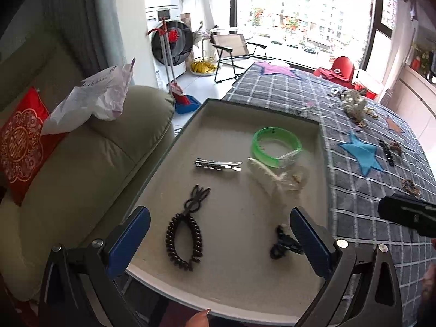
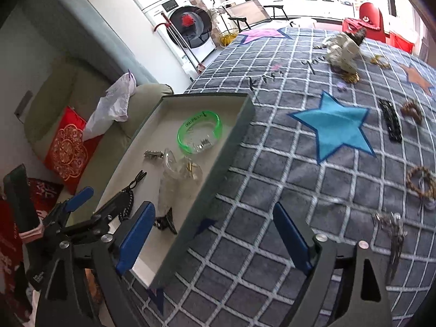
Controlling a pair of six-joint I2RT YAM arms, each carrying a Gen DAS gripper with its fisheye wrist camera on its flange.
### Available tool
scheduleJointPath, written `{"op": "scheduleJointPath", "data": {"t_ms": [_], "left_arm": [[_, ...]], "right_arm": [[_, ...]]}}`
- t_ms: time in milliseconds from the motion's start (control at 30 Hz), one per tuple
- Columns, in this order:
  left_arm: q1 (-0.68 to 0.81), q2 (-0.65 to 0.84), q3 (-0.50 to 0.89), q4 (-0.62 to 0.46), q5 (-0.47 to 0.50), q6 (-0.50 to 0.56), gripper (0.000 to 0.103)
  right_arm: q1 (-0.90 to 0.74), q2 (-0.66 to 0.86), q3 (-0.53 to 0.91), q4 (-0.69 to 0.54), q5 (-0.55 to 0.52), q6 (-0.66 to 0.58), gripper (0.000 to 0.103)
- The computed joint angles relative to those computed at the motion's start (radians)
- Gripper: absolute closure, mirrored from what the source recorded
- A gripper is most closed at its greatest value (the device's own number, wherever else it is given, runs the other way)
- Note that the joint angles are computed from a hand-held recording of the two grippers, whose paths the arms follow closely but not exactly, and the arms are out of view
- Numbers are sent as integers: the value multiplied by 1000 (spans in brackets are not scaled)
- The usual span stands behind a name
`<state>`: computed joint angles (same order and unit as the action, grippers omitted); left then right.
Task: Organize jewelry
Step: 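Move both open tools back over the table toward the remaining accessories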
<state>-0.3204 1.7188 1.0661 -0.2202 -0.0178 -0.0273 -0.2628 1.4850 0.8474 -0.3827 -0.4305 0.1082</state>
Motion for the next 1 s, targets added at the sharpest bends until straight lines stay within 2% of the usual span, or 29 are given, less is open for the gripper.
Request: {"op": "scheduleJointPath", "data": {"t_ms": [33, 267, 500, 767, 1000], "left_arm": [[-10, -14, -6, -5, -1, -2, 0], [-109, -105, -38, -37, -24, -22, 0], [-256, -153, -36, -68, -75, -63, 0], [-409, -91, 19, -103, -80, -128, 0], [-495, 9, 77, -111, -86, -158, 0]], "right_arm": [[-14, -20, -21, 5, -7, -7, 0], [-150, -127, -89, -70, -47, -127, 0], [-412, -198, -124, -177, -70, -317, 0], [-717, -130, -68, -223, -84, -511, 0], [-848, -44, -26, -208, -73, -590, 0]]}}
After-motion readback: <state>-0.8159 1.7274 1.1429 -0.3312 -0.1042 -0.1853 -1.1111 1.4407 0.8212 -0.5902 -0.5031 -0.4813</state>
